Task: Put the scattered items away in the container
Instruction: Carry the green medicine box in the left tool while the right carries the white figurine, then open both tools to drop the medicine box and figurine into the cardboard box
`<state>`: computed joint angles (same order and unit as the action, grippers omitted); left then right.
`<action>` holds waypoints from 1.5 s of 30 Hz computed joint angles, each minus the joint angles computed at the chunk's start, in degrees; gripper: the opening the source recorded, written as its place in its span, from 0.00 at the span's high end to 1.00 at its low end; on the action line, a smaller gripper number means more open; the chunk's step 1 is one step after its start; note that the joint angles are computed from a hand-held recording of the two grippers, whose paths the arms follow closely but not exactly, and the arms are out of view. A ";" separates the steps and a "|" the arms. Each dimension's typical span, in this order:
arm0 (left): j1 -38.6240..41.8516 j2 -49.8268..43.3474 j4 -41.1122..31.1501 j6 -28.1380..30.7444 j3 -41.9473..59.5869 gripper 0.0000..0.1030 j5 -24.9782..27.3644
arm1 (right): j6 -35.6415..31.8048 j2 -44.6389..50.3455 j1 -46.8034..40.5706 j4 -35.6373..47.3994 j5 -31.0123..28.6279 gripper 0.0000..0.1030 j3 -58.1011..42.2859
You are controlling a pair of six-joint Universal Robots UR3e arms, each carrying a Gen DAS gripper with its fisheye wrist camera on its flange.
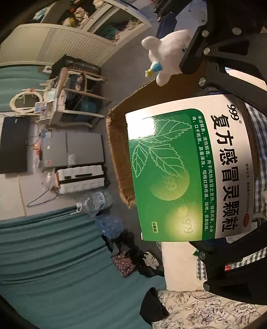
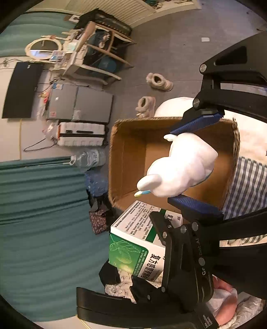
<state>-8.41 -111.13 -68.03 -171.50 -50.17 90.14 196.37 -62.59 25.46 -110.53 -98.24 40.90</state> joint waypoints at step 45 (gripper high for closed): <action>6.83 8.10 -1.12 -0.20 -9.78 0.00 2.88 | 5.90 -2.90 1.22 -2.24 2.42 0.21 6.74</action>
